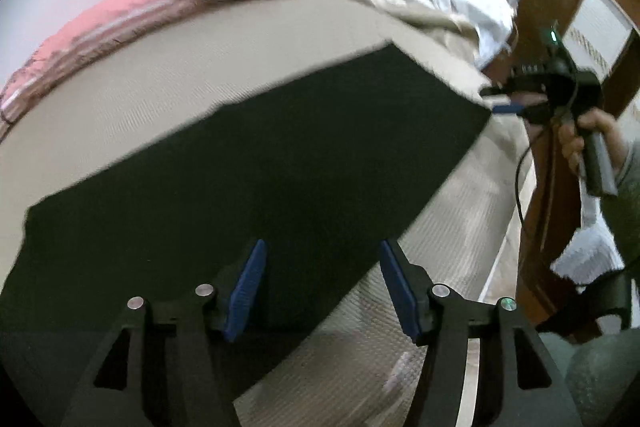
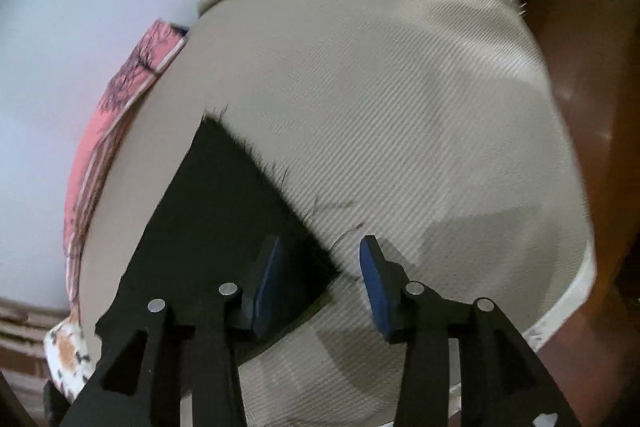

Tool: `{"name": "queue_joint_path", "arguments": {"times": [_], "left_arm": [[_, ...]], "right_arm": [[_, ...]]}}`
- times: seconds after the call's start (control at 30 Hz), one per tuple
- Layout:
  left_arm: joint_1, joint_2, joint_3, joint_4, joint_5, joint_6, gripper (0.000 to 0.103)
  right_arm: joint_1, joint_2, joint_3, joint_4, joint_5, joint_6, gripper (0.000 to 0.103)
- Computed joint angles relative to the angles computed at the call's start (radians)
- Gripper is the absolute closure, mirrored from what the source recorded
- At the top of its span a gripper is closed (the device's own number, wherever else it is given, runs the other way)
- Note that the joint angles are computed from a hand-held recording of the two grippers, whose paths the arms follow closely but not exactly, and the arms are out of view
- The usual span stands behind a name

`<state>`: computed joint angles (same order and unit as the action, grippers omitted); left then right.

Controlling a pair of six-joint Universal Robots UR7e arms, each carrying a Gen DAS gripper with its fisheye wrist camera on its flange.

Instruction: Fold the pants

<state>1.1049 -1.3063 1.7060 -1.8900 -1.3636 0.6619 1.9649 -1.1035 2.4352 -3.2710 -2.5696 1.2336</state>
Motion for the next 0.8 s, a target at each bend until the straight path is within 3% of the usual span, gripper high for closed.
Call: {"name": "queue_joint_path", "arguments": {"times": [0.1,0.23,0.3,0.37,0.53,0.67,0.8], "left_arm": [[0.022,0.008,-0.034,-0.084,0.027,-0.015,0.039],[0.073,0.044,-0.098,-0.226,0.107,-0.071,0.039],[0.1,0.066,-0.129,-0.304,0.162,-0.092,0.039],[0.129,0.089,-0.168,-0.357,0.21,-0.11,0.039],[0.189,0.131,-0.252,-0.398,0.292,-0.135,0.039],[0.239,0.155,-0.321,-0.397,0.332,-0.133,0.039],[0.275,0.17,-0.375,-0.392,0.348,-0.119,0.039]], "right_arm": [[0.023,-0.026,-0.028,0.056,-0.043,-0.021,0.064],[0.032,0.007,-0.139,0.073,-0.027,-0.205,0.064],[0.024,0.055,-0.227,0.078,0.017,-0.331,0.064],[0.007,0.121,-0.34,0.099,0.099,-0.466,0.064],[-0.018,0.299,-0.621,0.216,0.304,-0.692,0.064],[-0.034,0.455,-0.878,0.367,0.491,-0.829,0.064],[-0.029,0.605,-1.133,0.552,0.6,-0.937,0.064]]}}
